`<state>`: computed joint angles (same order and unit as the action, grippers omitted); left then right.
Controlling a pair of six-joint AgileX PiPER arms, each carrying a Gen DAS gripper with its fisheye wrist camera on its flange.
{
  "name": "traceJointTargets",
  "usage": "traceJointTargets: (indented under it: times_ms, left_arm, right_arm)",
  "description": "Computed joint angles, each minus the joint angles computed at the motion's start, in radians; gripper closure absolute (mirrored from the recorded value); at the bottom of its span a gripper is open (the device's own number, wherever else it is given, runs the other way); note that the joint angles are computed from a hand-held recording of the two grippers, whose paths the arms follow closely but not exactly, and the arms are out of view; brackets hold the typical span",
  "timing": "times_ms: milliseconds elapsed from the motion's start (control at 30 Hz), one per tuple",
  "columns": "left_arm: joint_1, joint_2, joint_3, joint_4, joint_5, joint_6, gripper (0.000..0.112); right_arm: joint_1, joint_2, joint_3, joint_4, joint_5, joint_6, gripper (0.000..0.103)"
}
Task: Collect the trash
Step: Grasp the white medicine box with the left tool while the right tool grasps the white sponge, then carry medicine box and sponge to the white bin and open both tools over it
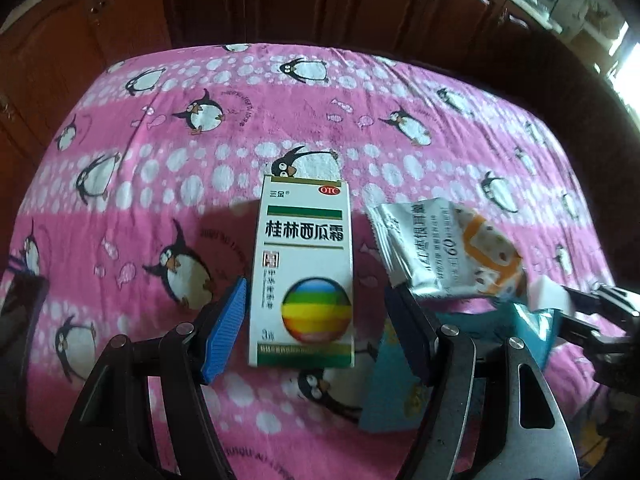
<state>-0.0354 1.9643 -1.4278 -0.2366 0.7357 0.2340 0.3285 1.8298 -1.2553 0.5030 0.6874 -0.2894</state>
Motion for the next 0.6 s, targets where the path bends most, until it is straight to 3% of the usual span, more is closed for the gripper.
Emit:
traceJointTargets:
  times_ms: [67, 233, 267, 300, 333, 600]
  left_arm:
    - [-0.006, 0.033, -0.035, 0.027, 0.018, -0.020, 0.043]
    - [-0.002, 0.082, -0.087, 0.040, 0.062, -0.038, 0.045]
    - [0.004, 0.077, -0.083, 0.027, 0.060, -0.034, 0.049]
    - [0.011, 0.074, -0.081, 0.016, 0.059, -0.028, 0.061]
    - [0.016, 0.071, -0.083, 0.018, 0.066, -0.032, 0.062]
    - [0.062, -0.065, -0.007, -0.059, 0.062, 0.024, 0.062]
  right_arm:
    - [0.011, 0.003, -0.001, -0.009, -0.005, 0.005, 0.052]
    - [0.037, 0.026, -0.023, -0.070, -0.013, 0.046, 0.052]
    - [0.039, 0.035, -0.029, -0.075, -0.014, 0.052, 0.052]
    - [0.039, 0.037, -0.025, -0.083, -0.016, 0.057, 0.058]
    - [0.038, 0.036, -0.021, -0.089, -0.019, 0.058, 0.060]
    - [-0.020, -0.049, 0.036, 0.047, -0.026, -0.072, 0.064]
